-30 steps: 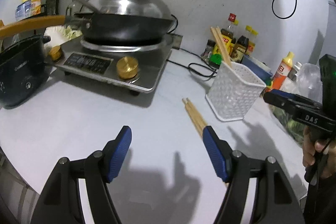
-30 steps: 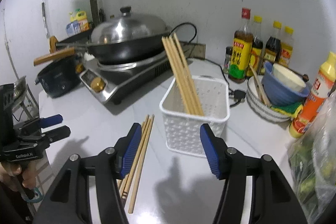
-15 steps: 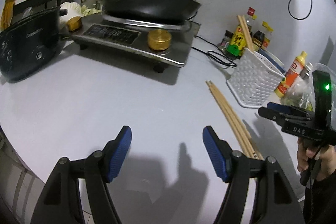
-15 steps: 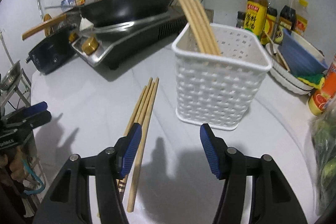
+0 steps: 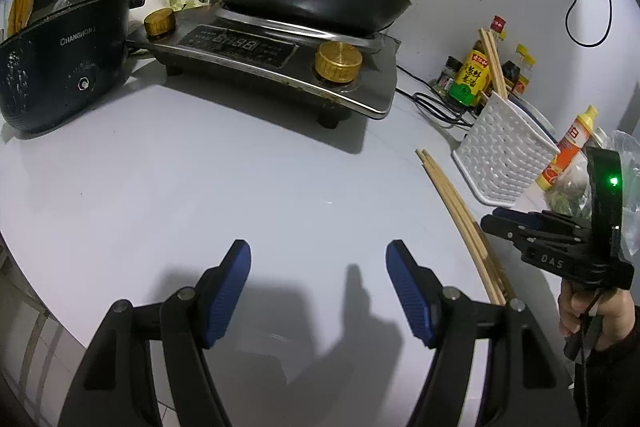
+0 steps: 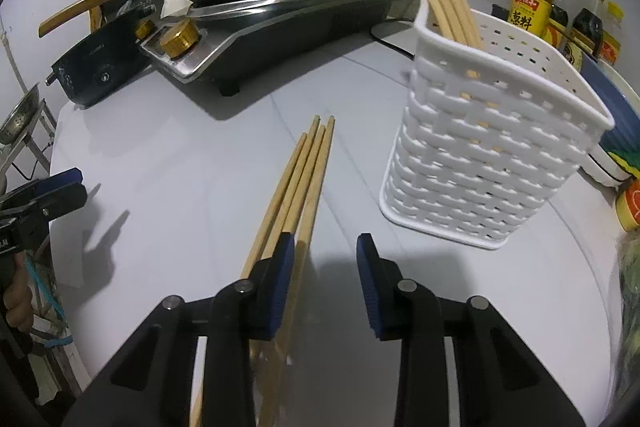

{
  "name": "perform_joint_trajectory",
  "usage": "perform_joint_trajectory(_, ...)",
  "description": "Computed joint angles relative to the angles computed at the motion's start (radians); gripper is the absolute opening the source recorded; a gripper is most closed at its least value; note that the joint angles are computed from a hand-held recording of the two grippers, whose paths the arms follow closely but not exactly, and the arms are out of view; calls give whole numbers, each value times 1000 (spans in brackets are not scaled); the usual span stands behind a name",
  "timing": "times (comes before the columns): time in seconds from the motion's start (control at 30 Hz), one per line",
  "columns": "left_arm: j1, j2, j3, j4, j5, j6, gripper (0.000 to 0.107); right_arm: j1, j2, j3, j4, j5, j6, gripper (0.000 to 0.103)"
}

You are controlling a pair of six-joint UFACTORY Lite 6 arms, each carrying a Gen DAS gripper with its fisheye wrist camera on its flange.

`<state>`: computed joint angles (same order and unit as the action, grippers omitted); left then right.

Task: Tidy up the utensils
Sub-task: 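Move both tools back toward the remaining chopsticks on the counter, then grasp one chopstick from the pile with the right tool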

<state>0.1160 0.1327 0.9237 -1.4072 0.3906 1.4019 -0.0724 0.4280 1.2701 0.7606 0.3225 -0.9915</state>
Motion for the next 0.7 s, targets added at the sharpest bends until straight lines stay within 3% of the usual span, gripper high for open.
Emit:
perform_joint_trajectory(0.17,-7,23,20,23,-9,-35,70,4,30,23,9,8,-9,24)
perform_joint_trajectory(0.27,-22,25,23,26,-19,-45,70,6,44,32,-3,11,-4,14)
perform_joint_trajectory(0.43,-74,30,34,60,-43,-90,70,-28,49,21,145,55,-147,6)
perform_joint_trajectory(0.7,-233,54,78,217,-106,-279,70,-88,-11,-54,325,117,-369,6)
